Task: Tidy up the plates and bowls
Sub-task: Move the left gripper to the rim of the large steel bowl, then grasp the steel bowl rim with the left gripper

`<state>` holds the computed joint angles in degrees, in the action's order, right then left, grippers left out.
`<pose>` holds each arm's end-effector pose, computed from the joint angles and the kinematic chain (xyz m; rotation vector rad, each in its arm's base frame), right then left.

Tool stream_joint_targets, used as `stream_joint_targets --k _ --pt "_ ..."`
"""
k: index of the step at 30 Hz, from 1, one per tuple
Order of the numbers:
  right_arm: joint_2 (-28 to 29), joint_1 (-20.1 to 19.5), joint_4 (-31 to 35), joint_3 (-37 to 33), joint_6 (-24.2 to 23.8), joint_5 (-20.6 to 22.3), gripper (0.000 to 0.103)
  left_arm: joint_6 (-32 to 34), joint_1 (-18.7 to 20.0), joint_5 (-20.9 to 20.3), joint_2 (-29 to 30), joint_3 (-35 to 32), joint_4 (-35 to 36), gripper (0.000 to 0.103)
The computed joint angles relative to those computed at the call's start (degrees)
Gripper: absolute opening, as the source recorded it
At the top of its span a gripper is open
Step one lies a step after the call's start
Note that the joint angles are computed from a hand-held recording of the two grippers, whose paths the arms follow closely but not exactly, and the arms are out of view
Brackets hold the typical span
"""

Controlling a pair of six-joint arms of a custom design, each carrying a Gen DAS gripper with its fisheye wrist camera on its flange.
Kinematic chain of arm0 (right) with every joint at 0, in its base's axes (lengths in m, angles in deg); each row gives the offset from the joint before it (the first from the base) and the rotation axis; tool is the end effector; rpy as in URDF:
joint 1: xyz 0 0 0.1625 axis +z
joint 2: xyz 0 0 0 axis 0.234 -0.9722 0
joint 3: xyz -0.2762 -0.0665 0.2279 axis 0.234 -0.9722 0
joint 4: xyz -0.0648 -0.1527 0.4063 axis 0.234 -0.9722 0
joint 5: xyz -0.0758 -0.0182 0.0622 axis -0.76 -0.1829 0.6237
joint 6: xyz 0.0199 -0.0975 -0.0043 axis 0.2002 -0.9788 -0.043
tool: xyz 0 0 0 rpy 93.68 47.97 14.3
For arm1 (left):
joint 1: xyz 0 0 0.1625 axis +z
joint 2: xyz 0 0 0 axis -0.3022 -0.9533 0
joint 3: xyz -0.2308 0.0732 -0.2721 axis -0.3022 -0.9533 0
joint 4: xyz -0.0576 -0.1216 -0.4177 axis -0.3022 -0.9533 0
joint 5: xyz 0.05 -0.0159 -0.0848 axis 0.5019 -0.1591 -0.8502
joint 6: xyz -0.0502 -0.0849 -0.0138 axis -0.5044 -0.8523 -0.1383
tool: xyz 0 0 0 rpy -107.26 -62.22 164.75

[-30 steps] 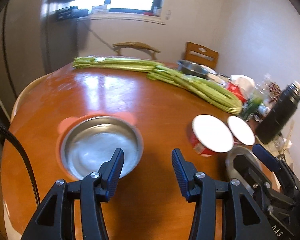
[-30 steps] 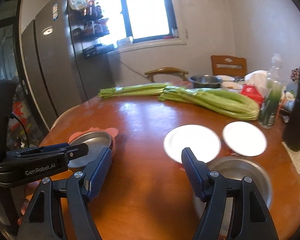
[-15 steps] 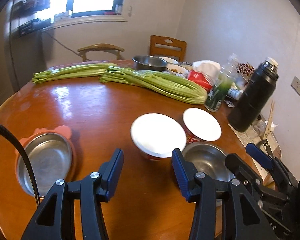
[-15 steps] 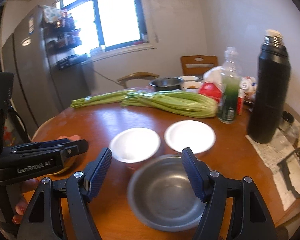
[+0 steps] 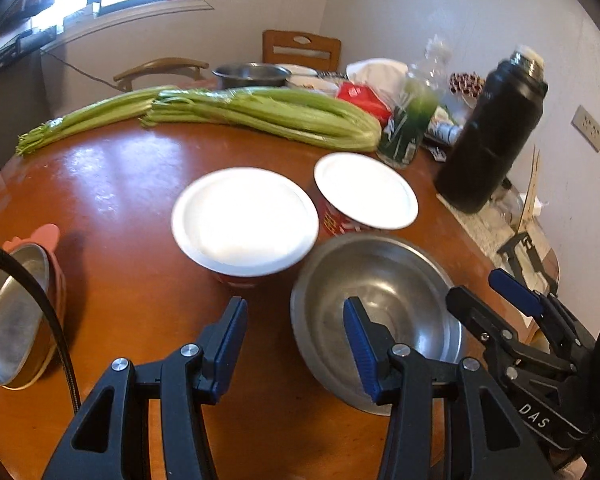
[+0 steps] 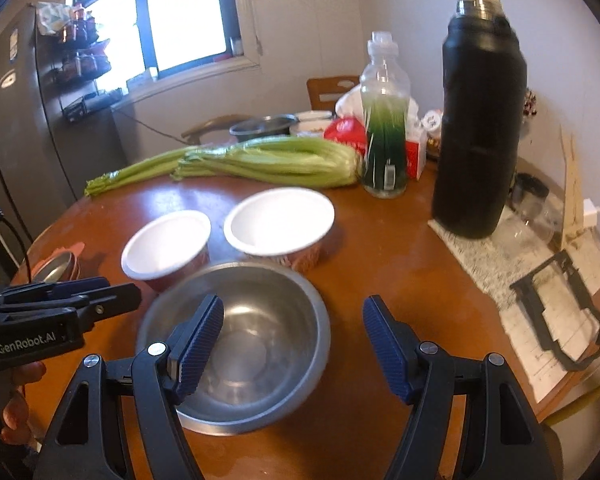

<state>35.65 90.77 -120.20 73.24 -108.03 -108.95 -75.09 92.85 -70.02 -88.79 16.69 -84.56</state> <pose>0.3030 -0.8009 -0.0260 0.6676 -2.3793 1.0824 -0.0213 -0.8305 0.2781 0.3011 2.4337 -0.7932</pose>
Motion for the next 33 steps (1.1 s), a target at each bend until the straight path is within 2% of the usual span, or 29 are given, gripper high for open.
stream_joint_targets --k 13,22,28,33 --pt "2.06 -1.64 4.37 -3.15 0.95 -0.61 0.074 -1.29 0.48 -0.86 3.25 -2.69 2.86 0.05" --pt "3.03 -1.74 6.11 -4.21 -1.19 0.81 0.049 -1.35 0.81 -0.85 5.31 -4.75 3.71 0.049" --pt "3.46 -1.81 7.72 -5.04 -1.33 2.08 0.042 -0.8 1.08 -2.12 5.45 -4.93 3.37 0.047" --pt "3.5 -1.33 6.98 -4.59 -2.52 1.57 0.043 -0.29 1.0 -2.0 4.83 -3.91 2.4 0.047"
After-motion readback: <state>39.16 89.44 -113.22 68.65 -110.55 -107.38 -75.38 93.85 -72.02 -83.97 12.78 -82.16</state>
